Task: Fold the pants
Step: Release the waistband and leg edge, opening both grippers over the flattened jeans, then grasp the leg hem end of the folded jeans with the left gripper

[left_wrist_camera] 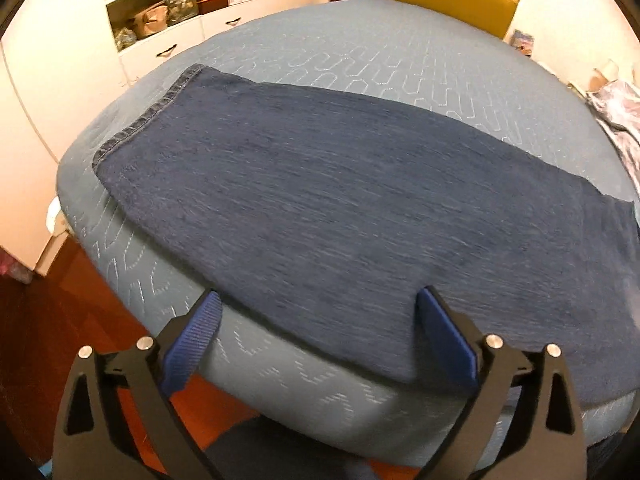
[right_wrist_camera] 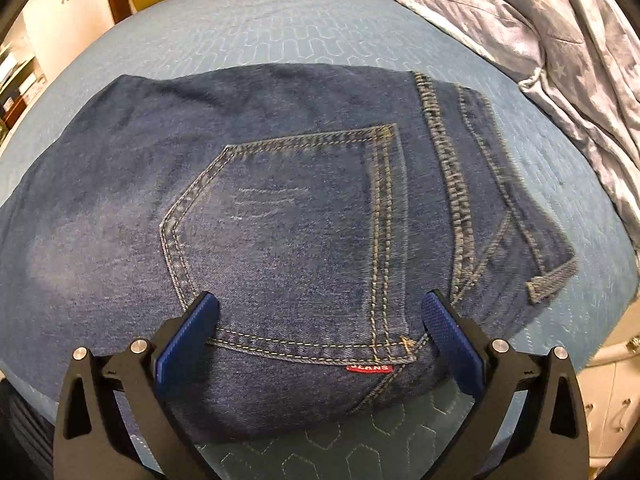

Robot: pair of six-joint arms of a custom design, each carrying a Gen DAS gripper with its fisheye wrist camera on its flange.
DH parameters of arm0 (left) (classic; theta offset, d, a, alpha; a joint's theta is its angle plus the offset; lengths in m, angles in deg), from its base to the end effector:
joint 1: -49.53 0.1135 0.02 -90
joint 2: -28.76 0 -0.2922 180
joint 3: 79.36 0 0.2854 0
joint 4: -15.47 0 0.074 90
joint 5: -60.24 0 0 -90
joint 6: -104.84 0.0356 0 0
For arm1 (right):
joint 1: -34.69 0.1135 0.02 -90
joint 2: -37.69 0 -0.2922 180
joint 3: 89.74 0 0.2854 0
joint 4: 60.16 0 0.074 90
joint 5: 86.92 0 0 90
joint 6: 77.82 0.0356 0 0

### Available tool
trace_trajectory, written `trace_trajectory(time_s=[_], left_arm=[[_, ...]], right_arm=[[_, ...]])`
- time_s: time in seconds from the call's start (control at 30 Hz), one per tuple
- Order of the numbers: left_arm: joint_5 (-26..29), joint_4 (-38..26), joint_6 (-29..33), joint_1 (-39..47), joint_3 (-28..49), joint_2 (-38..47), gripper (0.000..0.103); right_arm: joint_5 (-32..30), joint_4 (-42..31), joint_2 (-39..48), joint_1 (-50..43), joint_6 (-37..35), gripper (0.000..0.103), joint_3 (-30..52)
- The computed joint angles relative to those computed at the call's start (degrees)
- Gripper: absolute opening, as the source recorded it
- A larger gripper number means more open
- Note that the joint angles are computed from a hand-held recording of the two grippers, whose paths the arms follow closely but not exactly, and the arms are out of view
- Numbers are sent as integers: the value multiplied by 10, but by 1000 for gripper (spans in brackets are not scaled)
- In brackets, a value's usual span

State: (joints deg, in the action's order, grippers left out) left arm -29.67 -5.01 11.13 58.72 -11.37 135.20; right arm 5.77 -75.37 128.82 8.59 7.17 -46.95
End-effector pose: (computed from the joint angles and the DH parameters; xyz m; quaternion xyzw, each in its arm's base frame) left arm 0.3779 0.0611 0.1224 -0.1080 0.9574 0.0120 0.2676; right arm 0.2366 -0.1178 0.0943 0.1834 0.9558 -0.0833 0.2142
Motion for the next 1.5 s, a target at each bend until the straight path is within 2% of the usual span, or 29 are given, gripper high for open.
trace_trajectory(time_s=[0.1, 0.2, 0.23, 0.27, 0.3, 0.33, 0.37, 0.43, 0.57, 0.6, 0.67, 0.73, 0.77, 0.83, 0.87, 0.93, 0.97, 1.03, 1.1, 1.2, 1.23, 1.33, 1.43, 1.5], left_arm=[[18, 24, 38, 26, -1, 6, 101], [42, 41, 49, 51, 2, 16, 101], [43, 44, 53, 56, 3, 17, 101], [47, 51, 60, 63, 2, 18, 101], [46, 59, 63, 68, -2, 16, 101], [42, 69, 66, 74, -2, 18, 101], [41, 74, 69, 80, -2, 19, 101], [40, 86, 71, 97, -5, 16, 101], [37, 112, 47, 147, -14, 12, 100], [44, 116, 32, 166, -15, 11, 94], [101, 131, 7, 209, -28, 4, 83], [158, 138, -13, 241, -36, -2, 80], [200, 144, -23, 258, -40, -4, 76], [264, 147, -38, 277, -40, -3, 74], [305, 152, -53, 287, -39, 2, 72], [354, 161, -81, 298, -32, 15, 66], [378, 162, -96, 303, -20, 30, 61], [420, 146, -127, 311, 15, 68, 60], [463, 136, -175, 322, 45, 103, 57], [537, 158, -259, 345, 77, 151, 56], [572, 190, -312, 355, 84, 172, 56], [627, 250, -397, 368, 104, 217, 56], [666, 325, -470, 377, 112, 250, 56], [678, 360, -506, 380, 111, 262, 56]], right_arm=[[7, -31, -91, 102, -1, 95, -9], [-27, -62, -96, 235, 33, 94, 28], [-30, -61, -74, 292, 45, 90, 52], [-33, -58, -52, 330, 51, 78, 72], [-34, -50, -7, 385, 56, 72, 111], [-39, -42, 30, 416, 57, 66, 141], [-41, -38, 71, 442, 58, 55, 175], [-40, -63, 166, 478, 72, 43, 268], [-28, -94, 292, 501, 102, 42, 401], [-21, -95, 305, 500, 103, 42, 415], [-9, -78, 321, 499, 109, 43, 428], [8, -84, 332, 502, 119, 46, 447], [15, -87, 335, 503, 122, 50, 454], [32, -79, 343, 505, 120, 55, 457], [51, -73, 345, 509, 122, 66, 456], [101, -71, 353, 513, 140, 87, 460], [84, -68, 353, 505, 150, 87, 458], [55, -66, 349, 492, 183, 87, 454], [64, -48, 333, 496, 179, 87, 434], [45, -3, 300, 511, 160, 87, 397], [32, 4, 294, 513, 159, 87, 390], [-22, 6, 294, 526, 162, 85, 393], [-32, 9, 305, 542, 162, 78, 398], [-26, -3, 322, 552, 165, 77, 415]])
